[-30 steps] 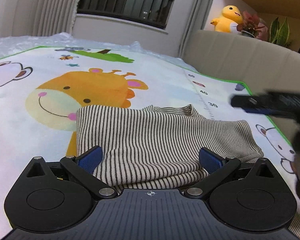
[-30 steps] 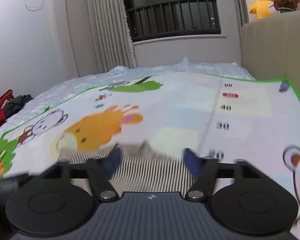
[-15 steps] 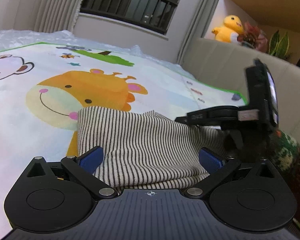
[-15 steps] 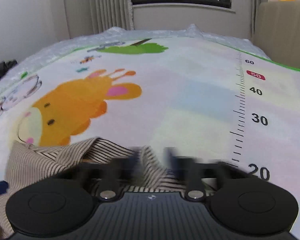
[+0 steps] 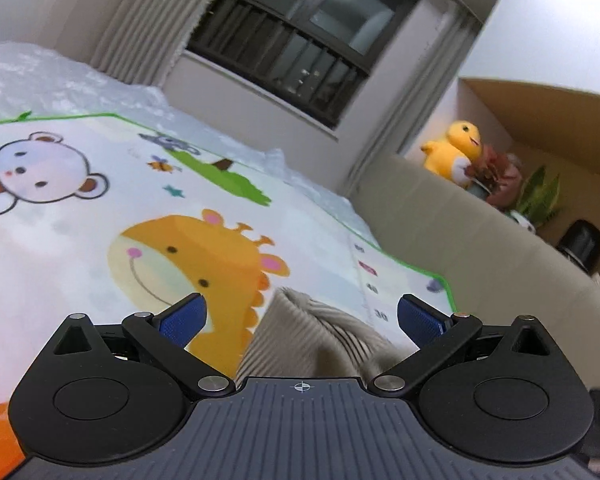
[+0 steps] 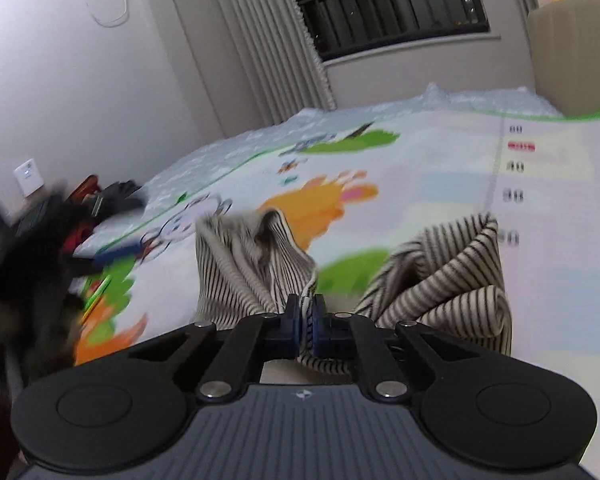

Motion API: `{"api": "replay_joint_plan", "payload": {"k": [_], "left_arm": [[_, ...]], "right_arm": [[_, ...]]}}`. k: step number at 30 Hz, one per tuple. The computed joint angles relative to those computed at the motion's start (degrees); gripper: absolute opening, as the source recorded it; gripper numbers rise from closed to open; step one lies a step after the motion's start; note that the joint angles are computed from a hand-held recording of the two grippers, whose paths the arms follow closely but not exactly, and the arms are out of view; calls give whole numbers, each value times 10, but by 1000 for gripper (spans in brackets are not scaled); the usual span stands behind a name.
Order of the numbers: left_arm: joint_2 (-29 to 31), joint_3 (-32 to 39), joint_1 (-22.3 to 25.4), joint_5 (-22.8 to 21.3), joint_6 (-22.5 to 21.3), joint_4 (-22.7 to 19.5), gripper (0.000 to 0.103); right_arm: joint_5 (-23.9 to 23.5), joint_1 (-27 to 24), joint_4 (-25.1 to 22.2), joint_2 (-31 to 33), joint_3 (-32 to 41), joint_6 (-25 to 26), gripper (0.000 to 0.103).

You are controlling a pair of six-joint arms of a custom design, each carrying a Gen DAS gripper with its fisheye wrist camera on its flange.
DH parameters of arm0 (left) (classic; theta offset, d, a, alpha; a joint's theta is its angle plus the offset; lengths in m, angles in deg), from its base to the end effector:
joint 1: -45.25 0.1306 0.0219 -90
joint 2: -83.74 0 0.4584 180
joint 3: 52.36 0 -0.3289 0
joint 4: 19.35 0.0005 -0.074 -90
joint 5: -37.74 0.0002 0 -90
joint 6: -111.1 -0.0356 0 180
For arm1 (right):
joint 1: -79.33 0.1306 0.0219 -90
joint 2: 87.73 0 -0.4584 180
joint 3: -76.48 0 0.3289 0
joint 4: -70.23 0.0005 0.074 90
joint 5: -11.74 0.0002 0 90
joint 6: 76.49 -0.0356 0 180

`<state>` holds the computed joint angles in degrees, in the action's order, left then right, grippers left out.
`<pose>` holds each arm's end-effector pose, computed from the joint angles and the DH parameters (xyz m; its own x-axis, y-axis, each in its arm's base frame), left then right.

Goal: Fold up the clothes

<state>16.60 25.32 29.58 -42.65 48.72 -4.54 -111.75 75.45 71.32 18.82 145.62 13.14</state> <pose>0.5480 -0.1604 0.3253 -0.4903 -0.3372 -0.8037 0.2141 0.8473 -0.4861 0.4973 -0.0145 0.3086 -0.5934 0.0456 -0.8036 -0.3833 0.8619 0.3320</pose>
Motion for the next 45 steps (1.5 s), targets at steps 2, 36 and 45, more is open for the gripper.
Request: {"api": "replay_joint_plan", "payload": {"k": [2,36,45], "left_arm": [[3,11,-12,-5,-21,-24,103],[12,5,11,165,-29,-238,93],[69,94,4,140,-46,-228,44]], "right_arm": [[-1,-3,-1,-9,-25,8,5],[40,-81,-45,-17,-56,-50,60],[38,-41,-21,48,-3,-47,34]]}}
